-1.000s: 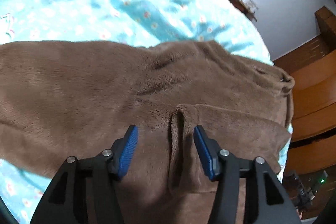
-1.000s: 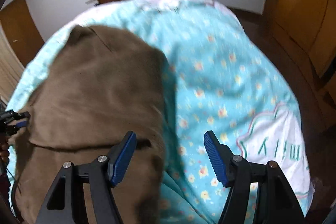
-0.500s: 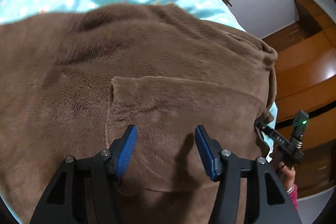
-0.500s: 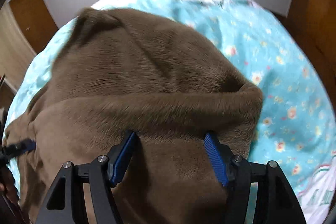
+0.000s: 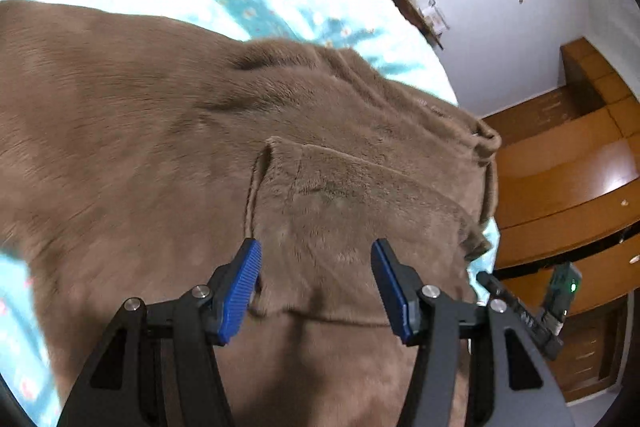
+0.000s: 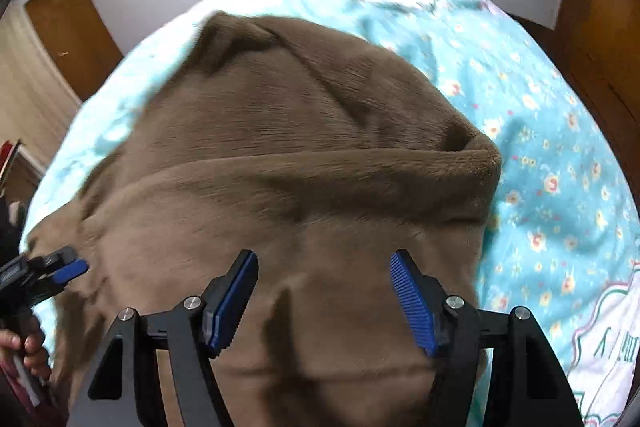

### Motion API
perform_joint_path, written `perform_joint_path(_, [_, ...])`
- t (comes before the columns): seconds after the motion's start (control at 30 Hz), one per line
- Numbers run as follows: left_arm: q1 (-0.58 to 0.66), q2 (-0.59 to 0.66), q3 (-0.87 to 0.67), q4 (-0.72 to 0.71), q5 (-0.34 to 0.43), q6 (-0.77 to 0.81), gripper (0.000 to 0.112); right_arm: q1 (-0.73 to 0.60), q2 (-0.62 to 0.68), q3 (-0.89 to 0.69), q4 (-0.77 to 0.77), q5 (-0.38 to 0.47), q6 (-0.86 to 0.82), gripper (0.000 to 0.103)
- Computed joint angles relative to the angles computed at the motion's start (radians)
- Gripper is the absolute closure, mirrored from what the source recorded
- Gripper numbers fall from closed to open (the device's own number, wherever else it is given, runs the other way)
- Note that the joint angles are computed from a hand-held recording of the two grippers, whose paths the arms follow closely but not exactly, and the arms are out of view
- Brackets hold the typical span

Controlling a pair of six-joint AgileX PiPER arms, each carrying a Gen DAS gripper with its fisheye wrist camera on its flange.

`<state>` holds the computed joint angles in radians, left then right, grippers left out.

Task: Fold clothes
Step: 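Smooth the folded fleece flat with both grippers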

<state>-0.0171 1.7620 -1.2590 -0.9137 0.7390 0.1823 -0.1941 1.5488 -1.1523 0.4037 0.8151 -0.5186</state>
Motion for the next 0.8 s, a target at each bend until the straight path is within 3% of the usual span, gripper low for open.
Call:
perform_joint_path(0.23, [0.034,-0.139,0.154,-0.036,0.063,0.051,0.051,0.012,-0.18,0.123,0.151,0.23,-0.146,0.029])
perform_joint_path(0.33, [-0.006,-0.171,0.216,-0.005,0.081,0.06,0.051,0.065,-0.247,0.198,0.095,0.249,-0.116,0.029])
perform_joint_path(0.43, [-0.053,-0.194,0.283,0.037,0.075,0.035,0.051,0.129,-0.259,0.285,0.006,0.158,-0.066,0.029])
perform_joint_path(0.53, [-0.047,-0.211,0.373,-0.03,0.042,0.091,0.051,0.175,-0.224,0.363,-0.069,0.032,-0.021,0.029])
perform_joint_path(0.7, [0.095,-0.327,0.476,-0.164,0.061,0.207,0.051,0.257,-0.208,0.457,-0.172,-0.14,0.068,0.028])
perform_joint_path(0.8, [0.281,-0.424,0.518,-0.179,0.123,0.248,0.051,0.316,-0.223,0.483,-0.262,-0.189,0.161,0.028])
